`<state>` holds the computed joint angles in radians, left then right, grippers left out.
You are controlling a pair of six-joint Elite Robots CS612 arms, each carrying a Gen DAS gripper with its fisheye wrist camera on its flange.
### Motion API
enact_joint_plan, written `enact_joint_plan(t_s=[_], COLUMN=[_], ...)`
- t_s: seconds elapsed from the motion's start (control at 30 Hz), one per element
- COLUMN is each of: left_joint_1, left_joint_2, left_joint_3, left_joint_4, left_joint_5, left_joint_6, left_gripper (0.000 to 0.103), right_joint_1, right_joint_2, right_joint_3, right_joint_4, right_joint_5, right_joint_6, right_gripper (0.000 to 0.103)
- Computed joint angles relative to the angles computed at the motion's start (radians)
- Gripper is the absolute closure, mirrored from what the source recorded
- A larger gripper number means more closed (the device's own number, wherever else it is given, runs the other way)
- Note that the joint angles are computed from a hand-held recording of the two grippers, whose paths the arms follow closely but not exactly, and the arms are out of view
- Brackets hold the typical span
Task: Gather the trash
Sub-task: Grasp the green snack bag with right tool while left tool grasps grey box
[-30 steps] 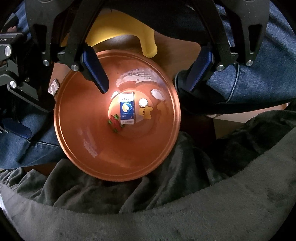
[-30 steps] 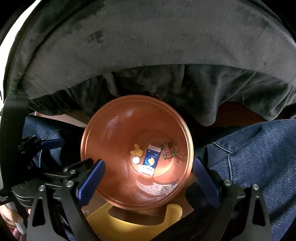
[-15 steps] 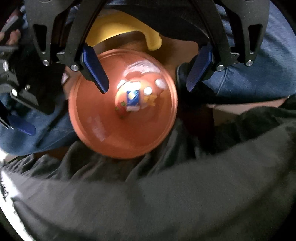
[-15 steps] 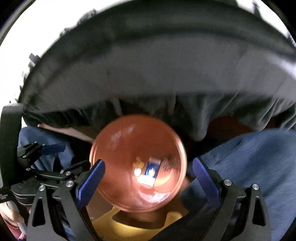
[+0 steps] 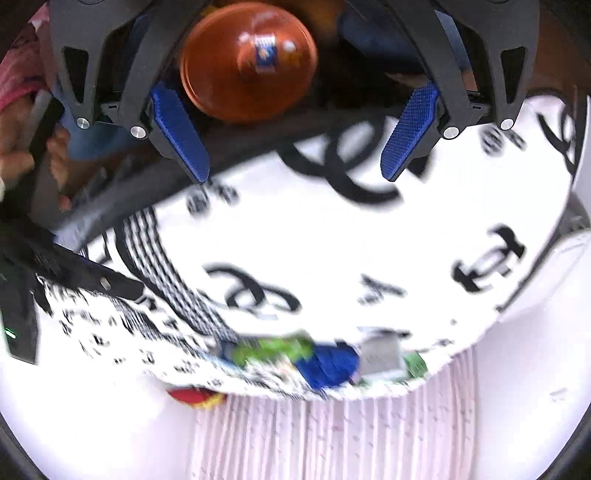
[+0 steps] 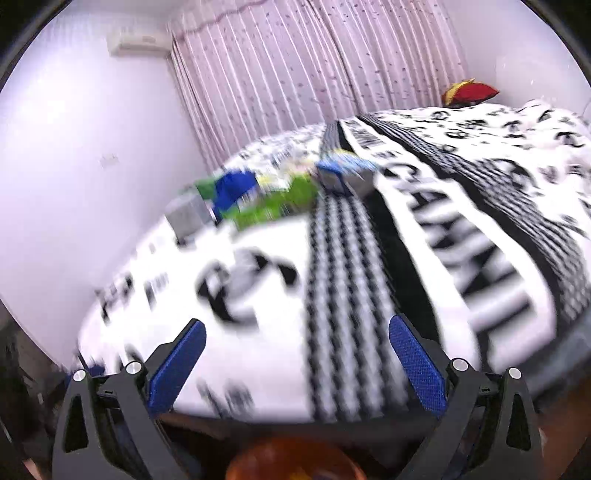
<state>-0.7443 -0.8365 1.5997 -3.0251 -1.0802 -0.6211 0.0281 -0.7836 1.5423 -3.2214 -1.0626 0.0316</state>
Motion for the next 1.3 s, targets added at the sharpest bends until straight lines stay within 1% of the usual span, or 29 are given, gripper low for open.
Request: enact_joint_plan(t_s=[0.07,0.13,0.2,0.23,0.3,0.43,0.53,0.57,0.6,0.63,0.67,0.7,0.73,0.8,0.9,0.93,1.0,1.03,1.07,1.13,1.23,1.3], left_joint_1=[0.001,0.008,0.012,0.015,0.020,0.033,0.041,0.042,0.044,0.046,0.048,0.049,0.051,0.053,0.054,0.054,0.055,0.057,0.059,0.065,0.080,0.094], left_joint_2=[-0.003,-0.004,-0.006,-0.006,-0.008,-0.007,-0.007,-0.007,-0.007,-0.006,-0.005,-0.005,-0.005,-0.004,-0.005,-0.005,-0.004,-0.003,-0.002,0.004,0.026,0.043], left_joint_3=[0.001,0.002,0.005,0.004,0.007,0.003,0.003,0.003,0.002,0.000,-0.002,-0.003,-0.003,-0.005,-0.006,-0.007,-0.009,-0.012,-0.015,-0.029,-0.075,-0.108], left_joint_4=[-0.001,-0.011,-0.014,-0.007,-0.005,0.003,0.011,0.013,0.014,0.015,0.018,0.021,0.018,0.017,0.014,0.017,0.017,0.020,0.018,0.007,0.005,0.004], left_joint_5=[0.052,0.060,0.062,0.071,0.073,0.069,0.066,0.066,0.066,0.069,0.071,0.074,0.078,0.082,0.092,0.097,0.099,0.100,0.098,0.093,0.109,0.094], left_joint_6=[-0.014,-0.023,-0.029,-0.035,-0.035,-0.051,-0.064,-0.065,-0.067,-0.069,-0.070,-0.073,-0.076,-0.081,-0.087,-0.089,-0.091,-0.095,-0.093,-0.079,-0.065,-0.059], left_gripper=[0.011,0.011,0.011,0.011,0.011,0.011,0.011,0.011,0.011,0.011,0.011,0.011,0.011,0.011,0.011,0.011,0.011,0.011,0.011,0.011,0.011,0.011], right_joint_1=[0.009,0.022,0.042,0.051,0.061,0.066,0.069,0.069,0.071,0.074,0.077,0.078,0.079,0.080,0.077,0.074,0.065,0.060,0.057,0.050,0.038,0.030], right_joint_2=[0.043,0.084,0.129,0.143,0.188,0.274,0.334,0.353,0.360,0.367,0.368,0.368,0.364,0.348,0.313,0.294,0.267,0.242,0.229,0.186,0.121,0.082], right_joint_3=[-0.097,-0.186,-0.284,-0.313,-0.415,-0.581,-0.701,-0.736,-0.748,-0.760,-0.761,-0.760,-0.754,-0.725,-0.658,-0.621,-0.571,-0.527,-0.506,-0.432,-0.312,-0.237], right_joint_4=[0.053,0.093,0.131,0.145,0.238,0.368,0.488,0.523,0.537,0.544,0.541,0.537,0.541,0.511,0.449,0.409,0.365,0.333,0.319,0.272,0.207,0.175], right_joint_5=[0.037,0.030,-0.013,-0.024,-0.017,0.026,0.054,0.076,0.075,0.058,0.051,0.052,0.055,0.048,0.034,0.038,0.058,0.068,0.073,0.077,0.079,0.070], right_joint_6=[0.031,0.061,0.075,0.080,0.106,0.205,0.273,0.293,0.302,0.307,0.302,0.297,0.287,0.268,0.243,0.241,0.233,0.217,0.203,0.149,0.067,0.014], right_gripper=[0.005,0.005,0.005,0.005,0.005,0.005,0.005,0.006,0.008,0.009,0.017,0.032,0.032,0.035,0.036,0.036,0.036,0.036,0.036,0.036,0.036,0.036])
